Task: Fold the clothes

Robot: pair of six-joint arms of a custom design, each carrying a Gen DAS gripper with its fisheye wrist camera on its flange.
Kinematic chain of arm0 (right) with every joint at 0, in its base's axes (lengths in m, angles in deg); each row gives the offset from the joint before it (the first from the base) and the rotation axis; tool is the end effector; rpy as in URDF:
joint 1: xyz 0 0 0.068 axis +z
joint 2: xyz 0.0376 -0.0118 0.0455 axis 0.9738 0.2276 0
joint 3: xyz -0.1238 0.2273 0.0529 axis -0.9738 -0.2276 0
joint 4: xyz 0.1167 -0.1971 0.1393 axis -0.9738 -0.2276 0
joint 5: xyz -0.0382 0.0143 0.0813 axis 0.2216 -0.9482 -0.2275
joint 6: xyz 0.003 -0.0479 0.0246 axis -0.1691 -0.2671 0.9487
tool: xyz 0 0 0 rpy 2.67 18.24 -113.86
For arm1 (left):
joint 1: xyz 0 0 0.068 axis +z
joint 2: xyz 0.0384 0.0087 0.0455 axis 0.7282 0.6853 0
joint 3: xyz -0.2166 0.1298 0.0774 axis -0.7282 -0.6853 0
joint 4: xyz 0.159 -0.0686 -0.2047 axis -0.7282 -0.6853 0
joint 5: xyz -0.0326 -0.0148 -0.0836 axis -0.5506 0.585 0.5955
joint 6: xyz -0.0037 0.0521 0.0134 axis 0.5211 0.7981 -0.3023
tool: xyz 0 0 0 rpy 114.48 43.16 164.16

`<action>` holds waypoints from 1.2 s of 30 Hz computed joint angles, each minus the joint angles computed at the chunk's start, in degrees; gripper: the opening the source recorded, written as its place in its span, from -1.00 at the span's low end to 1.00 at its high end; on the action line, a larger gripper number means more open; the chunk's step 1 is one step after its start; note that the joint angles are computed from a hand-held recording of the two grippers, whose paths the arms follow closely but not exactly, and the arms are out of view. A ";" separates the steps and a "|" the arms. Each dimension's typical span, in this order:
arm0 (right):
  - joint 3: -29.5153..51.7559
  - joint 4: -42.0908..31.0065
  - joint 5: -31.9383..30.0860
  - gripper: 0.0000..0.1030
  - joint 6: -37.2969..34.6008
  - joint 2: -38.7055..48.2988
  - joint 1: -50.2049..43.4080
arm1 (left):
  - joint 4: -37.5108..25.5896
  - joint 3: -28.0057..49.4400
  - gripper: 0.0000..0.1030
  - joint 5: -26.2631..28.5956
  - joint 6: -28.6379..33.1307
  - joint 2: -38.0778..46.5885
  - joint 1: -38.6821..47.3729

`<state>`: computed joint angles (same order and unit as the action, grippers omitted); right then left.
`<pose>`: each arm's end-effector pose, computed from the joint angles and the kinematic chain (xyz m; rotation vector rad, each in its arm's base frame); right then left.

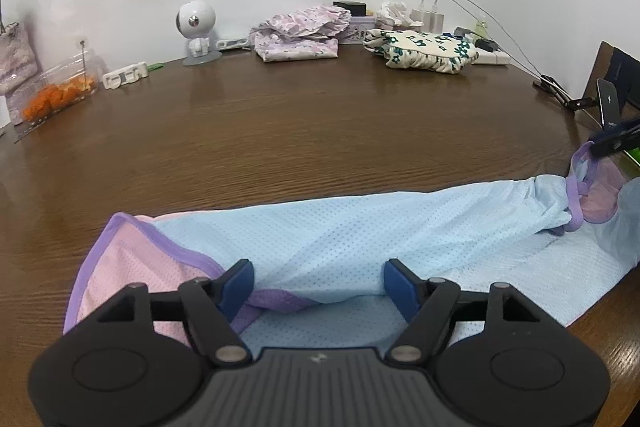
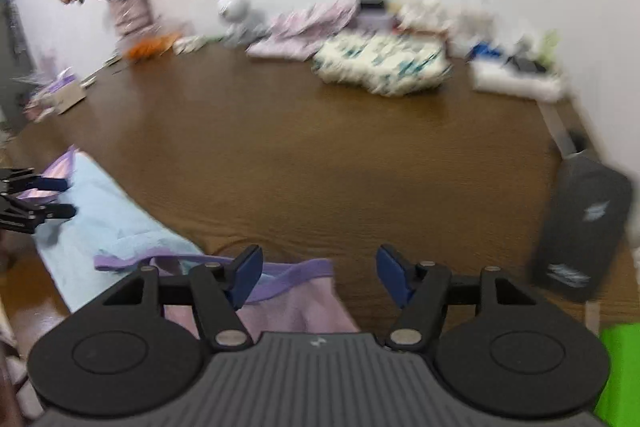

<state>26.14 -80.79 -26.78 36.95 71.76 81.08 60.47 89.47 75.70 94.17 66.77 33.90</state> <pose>0.3136 0.0317 0.2257 -0.1760 2.4236 0.3334 0.2918 -0.0714 0.1647 0.5204 2.2675 -0.1864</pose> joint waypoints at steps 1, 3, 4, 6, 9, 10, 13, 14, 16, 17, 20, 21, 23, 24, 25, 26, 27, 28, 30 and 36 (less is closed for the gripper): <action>0.93 -0.77 0.28 -0.84 0.72 1.79 0.31 | 0.22 -0.20 0.41 -0.35 -0.26 -0.12 -0.13; -1.99 1.54 3.77 -0.94 -0.37 -0.96 2.44 | 0.23 -0.23 0.42 -0.31 -0.16 -0.17 -0.01; -6.80 5.90 5.38 -0.94 -1.89 -5.99 4.08 | 0.06 -0.01 0.42 -0.31 -0.20 -0.02 -0.02; -18.01 13.41 11.44 -0.94 -7.76 -19.17 7.99 | -0.42 0.28 0.42 -0.43 -0.24 0.04 -0.10; -31.01 14.31 20.01 -0.94 -18.95 -38.41 15.32 | -0.94 0.71 0.44 -0.43 -0.15 0.25 -0.04; -32.84 12.09 23.59 -0.94 -19.92 -41.14 18.61 | -1.36 1.04 0.44 -0.31 0.07 0.39 0.06; -36.51 9.59 37.54 -0.94 -21.31 -41.43 30.38 | -2.58 1.97 0.53 -0.52 0.63 0.84 0.22; -37.62 11.04 41.38 -0.94 -21.95 -40.00 33.55 | -2.78 2.15 0.59 -0.88 0.56 0.98 0.32; -37.82 11.43 45.54 -0.86 -20.12 -37.00 37.54 | -4.15 2.65 0.60 -1.43 0.17 0.78 0.62; -37.27 10.39 46.14 -0.66 -18.33 -36.71 38.29 | -5.20 3.02 0.58 -1.78 -0.01 0.58 0.66; -36.12 6.74 45.48 0.08 -11.96 -41.38 39.73 | -5.93 2.71 0.51 -3.67 -1.32 -1.50 0.12; -35.77 5.55 45.01 0.09 -9.59 -43.80 40.23 | -4.74 2.13 0.51 -4.76 -3.20 -2.56 -0.51; -34.67 7.28 43.34 0.09 -2.79 -45.12 39.99 | -3.61 2.73 0.51 -6.81 -9.60 -3.22 -2.12; -33.87 10.80 42.09 0.09 2.16 -43.48 39.10 | -2.54 3.04 0.51 -7.64 -12.79 -3.02 -3.38; -32.94 14.33 41.15 0.09 7.27 -41.65 38.37 | -1.83 3.78 0.51 -9.12 -14.97 -2.36 -5.31; -32.05 18.72 38.30 0.08 12.09 -38.29 36.76 | -1.27 4.64 0.51 -10.73 -16.92 -1.61 -7.27; -30.57 22.82 34.68 0.08 15.99 -33.32 34.41 | -1.74 5.95 0.51 -13.38 -17.43 -0.65 -9.82; -28.45 25.13 32.24 -0.02 17.80 -27.67 32.39 | -2.55 7.29 0.51 -16.24 -17.00 0.33 -12.61; -24.04 26.22 29.06 -0.21 19.81 -18.63 29.33 | -4.23 9.39 0.52 -18.84 -16.53 1.73 -16.14; -20.23 22.35 25.86 -0.34 22.07 -10.93 24.63 | -8.66 12.27 0.53 -18.49 -26.86 5.11 -20.39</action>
<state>5.91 -58.45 -0.91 59.02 60.83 105.71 51.81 101.75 57.21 67.32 71.88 13.51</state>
